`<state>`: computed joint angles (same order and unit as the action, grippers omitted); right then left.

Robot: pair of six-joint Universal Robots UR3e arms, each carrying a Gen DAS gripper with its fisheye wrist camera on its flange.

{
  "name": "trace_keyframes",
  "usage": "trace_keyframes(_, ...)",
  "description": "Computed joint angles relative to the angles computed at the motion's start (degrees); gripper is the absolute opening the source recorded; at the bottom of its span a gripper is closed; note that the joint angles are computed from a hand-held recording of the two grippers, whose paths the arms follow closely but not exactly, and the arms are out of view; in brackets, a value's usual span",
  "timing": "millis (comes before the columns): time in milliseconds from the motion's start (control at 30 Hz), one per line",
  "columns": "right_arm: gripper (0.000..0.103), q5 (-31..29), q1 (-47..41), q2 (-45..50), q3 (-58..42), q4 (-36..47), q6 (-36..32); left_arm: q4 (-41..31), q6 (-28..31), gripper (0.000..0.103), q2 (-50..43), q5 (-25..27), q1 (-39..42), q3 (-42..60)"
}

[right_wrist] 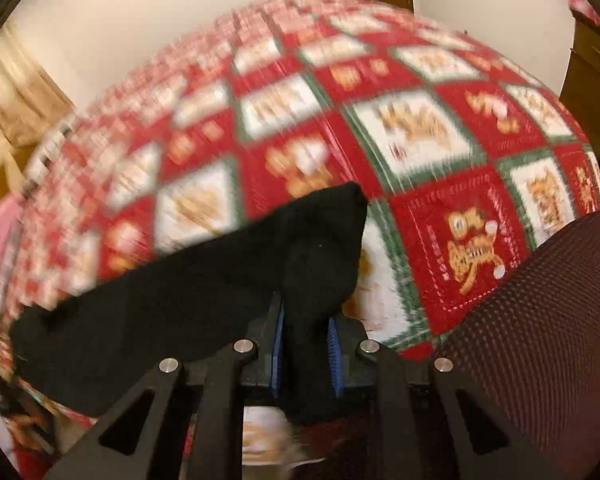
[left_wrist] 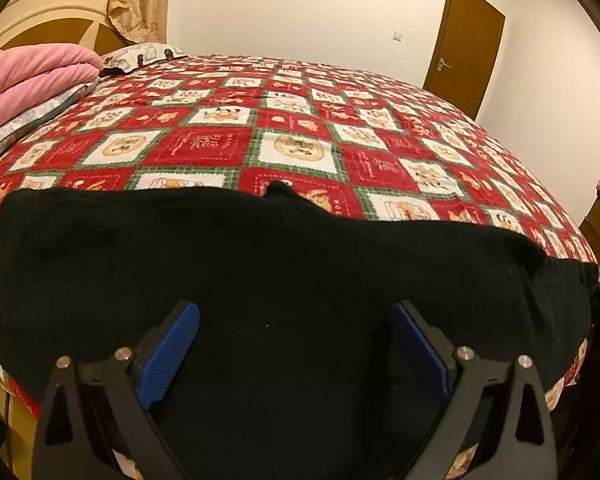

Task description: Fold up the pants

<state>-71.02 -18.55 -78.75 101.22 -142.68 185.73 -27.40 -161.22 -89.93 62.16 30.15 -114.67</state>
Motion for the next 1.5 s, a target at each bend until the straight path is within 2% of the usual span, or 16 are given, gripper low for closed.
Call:
trace_keyframes(200,0.02,3.84,10.76,-3.11,-9.51,4.62,0.21,-1.29,-1.42,0.099,0.22,-2.27,1.61,0.18)
trace_keyframes(400,0.023,4.65,29.97,15.02,-28.25,3.72,0.94,-2.5,-0.53,0.099,1.39,-4.64,3.36,-0.86)
trace_keyframes(433,0.028,5.44,31.48,17.85,-30.05,3.29,0.99,-2.77,-0.36,0.099,1.58,-5.07,3.73,-0.99)
trace_keyframes(467,0.043,6.28,33.41,21.9,-33.5,3.95,1.87,-3.12,-0.11,0.099,1.74,-5.45,4.13,-1.03)
trace_keyframes(533,0.057,10.49,35.28,28.31,-38.22,5.51,4.52,-4.05,0.46,0.099,2.19,-6.12,4.91,-1.08)
trace_keyframes(633,0.057,20.16,34.02,30.11,-34.3,-0.72,9.33,-5.22,2.02,0.099,2.78,-7.42,6.33,-1.32)
trace_keyframes(733,0.057,21.9,31.36,24.11,-22.86,-14.6,11.88,-5.48,2.88,0.099,2.67,-8.16,7.15,-1.4)
trace_keyframes(800,0.057,17.77,29.27,18.54,-15.52,-22.5,13.93,-5.4,2.62,0.099,2.68,-8.42,7.03,-1.35)
trace_keyframes(867,0.057,9.7,28.79,14.73,-12.36,-23.78,14.22,-7.54,3.62,0.099,3.17,-10.2,6.5,-0.74)
trace_keyframes(1033,0.057,-3.48,31.52,18.29,-18.99,-13.36,7.84,-17.08,11.22,0.099,5.29,-15.14,2.57,1.54)
trace_keyframes(1100,0.057,-15.54,34.83,25.23,-29.25,-5.12,6.17,-19.79,13.44,0.099,5.89,-15.98,-0.25,2.51)
trace_keyframes(1133,0.056,-18.0,34.55,28.15,-31.64,-3.4,7.85,-20.51,13.81,0.099,5.8,-16.3,-1.12,2.99)
trace_keyframes(1200,0.055,-15.22,32.3,29.43,-29.23,-10.98,11.3,-20.78,13.02,0.099,4.42,-15.86,-4.48,5.0)
trace_keyframes(1300,0.055,-15.11,31.49,29.42,-28.88,-12.39,16.12,-18.44,9.23,0.099,-0.4,-14.4,-9.79,8.91)
trace_keyframes(1433,0.045,-17.67,31.81,28.97,-25.63,-18.11,22.52,-15.68,1.88,0.099,-8.28,-10.83,-15.39,14.9)
trace_keyframes(1500,0.045,-21.75,33.8,29.91,-26.61,-19.08,23.1,-9.67,-0.48,0.099,-10.15,-8.09,-17.24,14.33)
